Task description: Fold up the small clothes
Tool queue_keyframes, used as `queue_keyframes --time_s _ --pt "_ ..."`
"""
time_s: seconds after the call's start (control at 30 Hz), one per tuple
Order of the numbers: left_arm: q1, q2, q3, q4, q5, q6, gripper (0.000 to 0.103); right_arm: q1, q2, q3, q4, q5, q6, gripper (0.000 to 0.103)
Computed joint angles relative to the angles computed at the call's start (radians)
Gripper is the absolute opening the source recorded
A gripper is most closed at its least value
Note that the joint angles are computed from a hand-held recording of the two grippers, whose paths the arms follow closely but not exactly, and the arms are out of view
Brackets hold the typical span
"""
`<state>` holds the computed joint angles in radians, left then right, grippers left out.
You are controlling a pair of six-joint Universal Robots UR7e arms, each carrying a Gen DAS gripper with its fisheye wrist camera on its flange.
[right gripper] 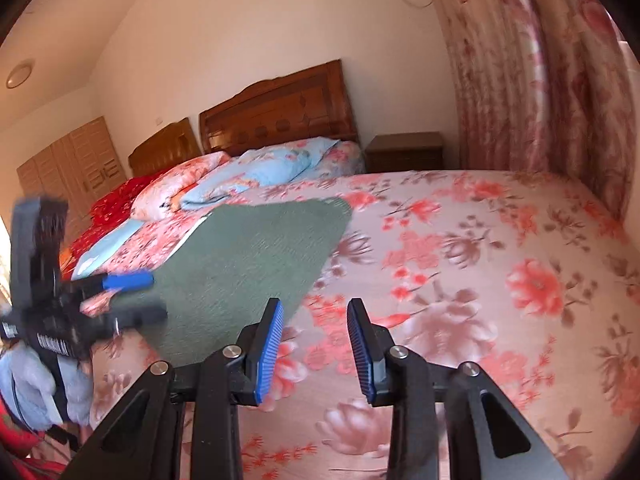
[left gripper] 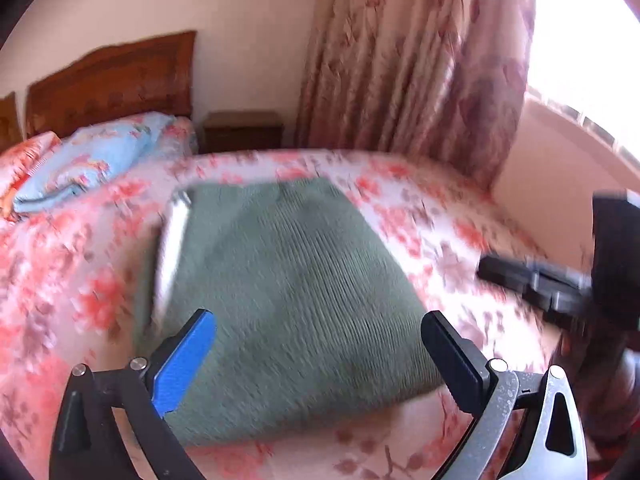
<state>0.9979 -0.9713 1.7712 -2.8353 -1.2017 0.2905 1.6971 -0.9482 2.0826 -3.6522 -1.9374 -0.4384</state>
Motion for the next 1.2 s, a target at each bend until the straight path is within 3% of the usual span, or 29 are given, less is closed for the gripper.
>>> queue_keyframes --time_s 0.23,0.37,0.53,0.67,0.8,0.83,0.97,1.1,1.2 --pt "0.055 0.023 -0.041 0.043 -0.038 -0.047 0.103 0.039 0.095 -0.037 0.005 0.019 -0.107 0.034" --pt "0.028 0.032 -0.020 0.026 0.032 0.005 0.103 0.034 0.143 -0.044 -0.030 0.020 -0.142 0.036" --pt "-0.016 0.050 -0.096 0.086 -0.010 -0.003 0.103 0.039 0.138 -0.045 -0.018 0.013 -0.140 0.036" --pt "-0.064 0.157 -0.206 0.165 0.098 0.069 0.103 0.040 0.144 -0.048 -0.029 0.006 -0.133 0.036" --pt "-0.028 0.270 -0.328 0.294 0.160 -0.009 0.103 0.044 0.144 -0.043 -0.030 -0.004 -0.129 0.036" --pt "-0.016 0.277 -0.344 0.315 0.134 -0.036 0.103 0.045 0.144 -0.040 -0.030 -0.008 -0.134 0.036" --pt "-0.044 0.259 -0.329 0.249 0.132 -0.022 0.103 0.042 0.138 -0.032 -0.027 0.005 -0.139 0.036" --pt "-0.080 0.307 -0.364 0.128 0.236 0.091 0.103 0.034 0.134 -0.030 -0.020 0.027 -0.129 0.039" --pt "-0.076 0.367 -0.430 0.145 0.298 0.136 0.103 0.033 0.133 -0.031 -0.017 0.026 -0.132 0.039"
